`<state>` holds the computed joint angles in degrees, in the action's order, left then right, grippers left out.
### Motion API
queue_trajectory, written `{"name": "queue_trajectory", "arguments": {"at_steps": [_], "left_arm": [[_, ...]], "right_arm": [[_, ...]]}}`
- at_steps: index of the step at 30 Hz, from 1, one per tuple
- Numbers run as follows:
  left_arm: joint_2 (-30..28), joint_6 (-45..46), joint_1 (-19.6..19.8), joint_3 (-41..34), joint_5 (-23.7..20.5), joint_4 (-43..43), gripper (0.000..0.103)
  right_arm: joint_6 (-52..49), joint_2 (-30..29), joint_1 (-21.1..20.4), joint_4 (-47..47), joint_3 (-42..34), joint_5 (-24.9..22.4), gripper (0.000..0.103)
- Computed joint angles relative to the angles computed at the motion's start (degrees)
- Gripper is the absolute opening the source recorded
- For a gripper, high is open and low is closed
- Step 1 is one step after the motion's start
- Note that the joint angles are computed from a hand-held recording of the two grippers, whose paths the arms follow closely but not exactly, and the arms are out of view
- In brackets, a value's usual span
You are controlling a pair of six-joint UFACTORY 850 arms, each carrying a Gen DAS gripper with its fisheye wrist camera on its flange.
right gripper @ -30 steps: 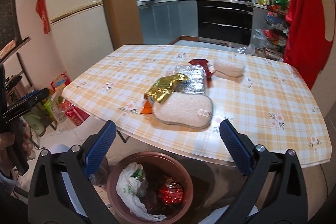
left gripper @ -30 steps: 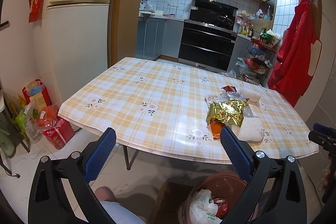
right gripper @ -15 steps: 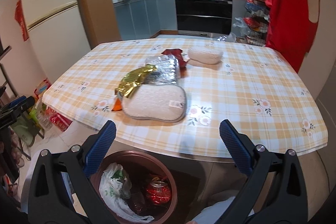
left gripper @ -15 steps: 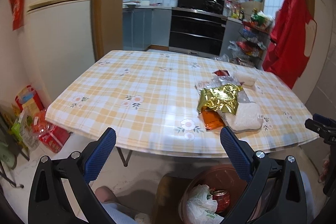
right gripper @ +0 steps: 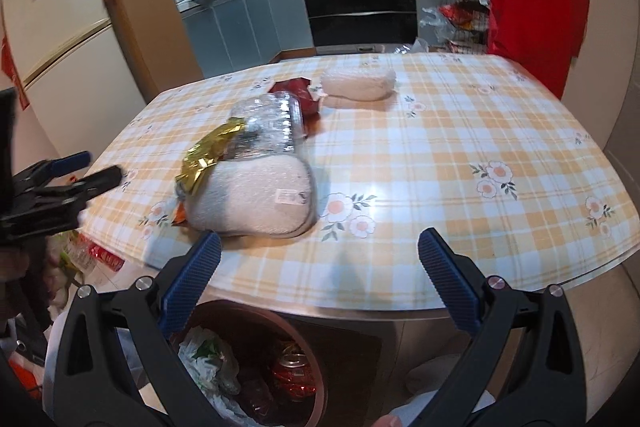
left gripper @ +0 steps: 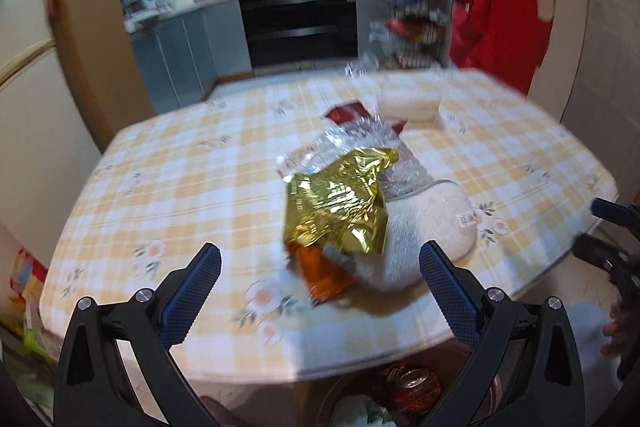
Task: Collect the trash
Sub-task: 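Grasp the gold foil wrapper with the left tool and lift it, then grasp the clear plastic-wrapped container with the right tool while the left tool holds the foil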
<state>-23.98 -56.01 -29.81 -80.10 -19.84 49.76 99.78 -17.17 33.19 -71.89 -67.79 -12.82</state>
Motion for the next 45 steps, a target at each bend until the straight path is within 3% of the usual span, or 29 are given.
{"name": "queue_trajectory", "arguments": {"at_steps": [3,5,9,13,17,18,19,20,21,24,28,37,45], "left_arm": [[-7.61,13.51,0.27,-9.54,-4.01,-12.15,0.097],[-11.6,17.75,0.29,-14.7,-6.65,-15.24,0.097],[-19.04,17.48,0.23,-24.55,-12.96,-13.49,0.097],[-24.83,23.49,0.92,-32.78,-17.93,-19.06,0.097],[-27.44,26.3,1.04,-36.03,-19.91,-20.4,0.097],[-27.05,26.45,1.27,-35.49,-18.98,-21.22,0.09],[-26.53,27.15,1.52,-34.88,-18.19,-22.72,0.074],[-25.86,28.87,1.94,-34.17,-17.1,-25.6,0.065],[-25.23,30.09,2.38,-33.59,-16.7,-28.08,0.048],[-22.0,28.18,2.94,-29.64,-13.34,-26.81,0.028],[-17.45,28.67,4.57,-24.76,-8.67,-28.99,0.022],[-7.04,24.87,9.47,-12.0,1.99,-32.76,0.021],[1.39,17.85,12.28,0.64,11.21,-29.9,0.021]], "right_arm": [[0.4,-0.88,-1.21,0.53,-0.39,0.56,0.097],[-0.97,-1.59,-2.03,2.1,-0.88,0.93,0.097],[-16.01,-2.89,-4.02,15.85,-1.83,5.09,0.097],[-26.35,-4.55,-4.52,25.64,-3.38,4.0,0.097],[-31.96,-5.74,-4.82,31.0,-4.38,4.17,0.097],[-34.07,-6.07,-4.78,33.06,-4.77,3.97,0.097],[-36.05,-6.27,-4.75,34.95,-4.98,3.91,0.097],[-37.98,-6.37,-4.78,36.77,-5.09,4.03,0.097],[-40.77,-6.48,-4.8,39.45,-5.22,4.18,0.097],[-46.16,-6.96,-4.88,44.48,-5.75,4.21,0.097],[-49.4,-7.49,-4.63,47.21,-6.6,3.86,0.097],[-58.57,-10.44,-3.69,53.69,-12.34,0.84,0.097],[-84.43,-21.44,-4.2,76.13,-30.74,-7.43,0.097]]}}
